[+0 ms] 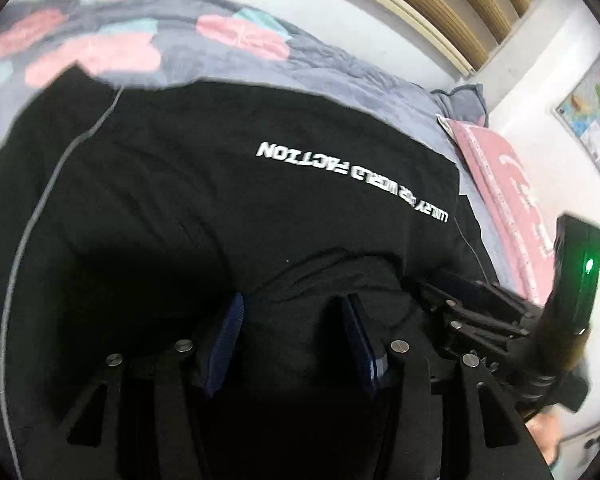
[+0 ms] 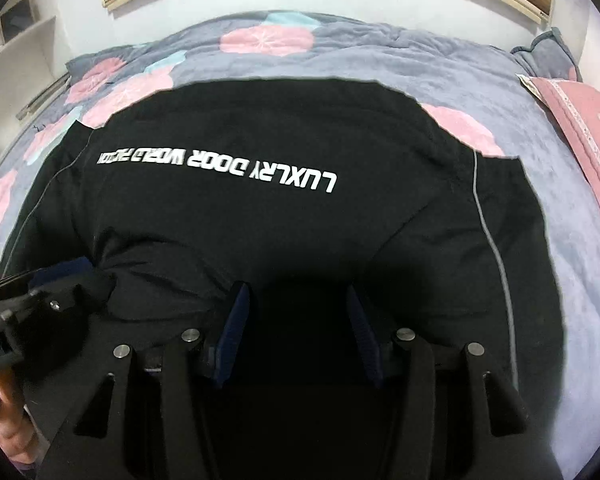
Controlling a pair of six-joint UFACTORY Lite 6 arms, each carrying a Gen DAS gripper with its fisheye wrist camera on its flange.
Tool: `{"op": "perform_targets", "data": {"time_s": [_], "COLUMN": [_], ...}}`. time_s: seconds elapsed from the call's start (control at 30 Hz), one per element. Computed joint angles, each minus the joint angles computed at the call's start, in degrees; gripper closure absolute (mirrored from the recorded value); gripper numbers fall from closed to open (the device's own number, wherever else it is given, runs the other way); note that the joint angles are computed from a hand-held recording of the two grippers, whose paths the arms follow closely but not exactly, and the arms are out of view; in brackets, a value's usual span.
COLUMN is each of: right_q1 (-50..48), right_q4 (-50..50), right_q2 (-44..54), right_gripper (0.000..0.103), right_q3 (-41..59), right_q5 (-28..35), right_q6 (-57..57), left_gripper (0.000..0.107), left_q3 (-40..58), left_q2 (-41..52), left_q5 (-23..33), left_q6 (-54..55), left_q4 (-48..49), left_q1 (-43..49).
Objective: Fold large clothes
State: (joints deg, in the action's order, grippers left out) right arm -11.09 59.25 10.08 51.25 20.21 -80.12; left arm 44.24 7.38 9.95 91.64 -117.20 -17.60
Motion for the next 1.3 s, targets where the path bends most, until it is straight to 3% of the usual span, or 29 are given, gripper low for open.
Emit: {"op": "perform_targets", "data": {"time_s": [0.1,0.17,0.23,0.33,0.4,0.47,0.57,0.67,0.73,0.83,0.9,0.97,1.07,1.17,1.23,1.3], "right_q1": [-2.67,-1.22,1.72,1.04,-1.2,-1.47,-3.09,-10.33,-14.48,-17.32,-19.35,-17.97,-14.16,-13.95,-14.93,-17.11], "right_q4": [0.82,5.29,0.52,-9.02,-3.88,0.0,5.42,5.35,2.98,-2.08,-4.44,-6.55,-5.61,-2.16,-3.02,-7.3], "right_q2": [-3.12,-3.0,2.92,18.03,21.23,19.91,14.17,3.15,-3.97,-12.74,-20.05,-24.11,-22.99,-19.59,-20.6,-22.71], "right_gripper": [0.048,0.041,0.034,0.032,0.029,0.029,0.029,0.029,0.029,0.029,0.029,0.029,0.029,0.029,0.029,0.028], "right_q3": [3.07,4.57,9.6,21.33,23.67,21.68,16.11,7.0,1.88,-4.35,-10.62,-16.02,-21.54,-21.5,-20.93,-20.17], "right_q5": [7.92,3.5,-2.81,2.85,5.66,4.98,5.95,16.48,21.92,25.69,27.57,24.3,16.38,14.6,15.95,18.77], "right_q6": [-1.08,-3.72,2.99,14.76,10.94,6.64,-0.98,-6.15,-7.05,-5.36,-6.56,-6.44,-7.25,-10.49,-9.35,-5.92], "left_gripper": [0.054,0.05,0.047,0.048,0.049,0.048,0.048,0.048,0.048,0.048,0.048,0.048,0.048,0.048,0.048,0.048], "left_q3": [-0.97,1.63,7.3,16.92,19.58,18.43,12.93,1.57,-7.24,-19.12,-23.81,-27.69,-28.7,-26.34,-28.22,-30.47], "left_q2": [-6.56,-6.96,0.18,13.81,16.25,15.2,9.04,-4.2,-16.19,-34.16,-41.28,-42.89,-34.35,-23.34,-25.35,-34.28], "left_q5": [-2.75,-4.46,-1.95,4.06,1.77,-3.19,-3.77,3.14,4.47,7.53,7.87,4.82,2.26,10.28,15.6,13.67], "left_q6": [2.83,-5.09,-17.09,-34.76,-40.02,-37.47,-20.95,-14.0,-20.23,-38.19,-45.91,-44.03,-27.51,-11.01,-9.19,-16.96], "left_q4": [-3.62,1.7,10.13,26.33,33.69,32.94,18.54,14.25,20.35,38.07,44.57,41.51,24.39,8.49,7.86,16.82], "left_q1": [-2.98,-2.81,0.6,5.93,4.72,1.53,0.73,2.1,2.09,2.9,2.0,-0.52,-2.45,4.68,9.3,10.25]}}
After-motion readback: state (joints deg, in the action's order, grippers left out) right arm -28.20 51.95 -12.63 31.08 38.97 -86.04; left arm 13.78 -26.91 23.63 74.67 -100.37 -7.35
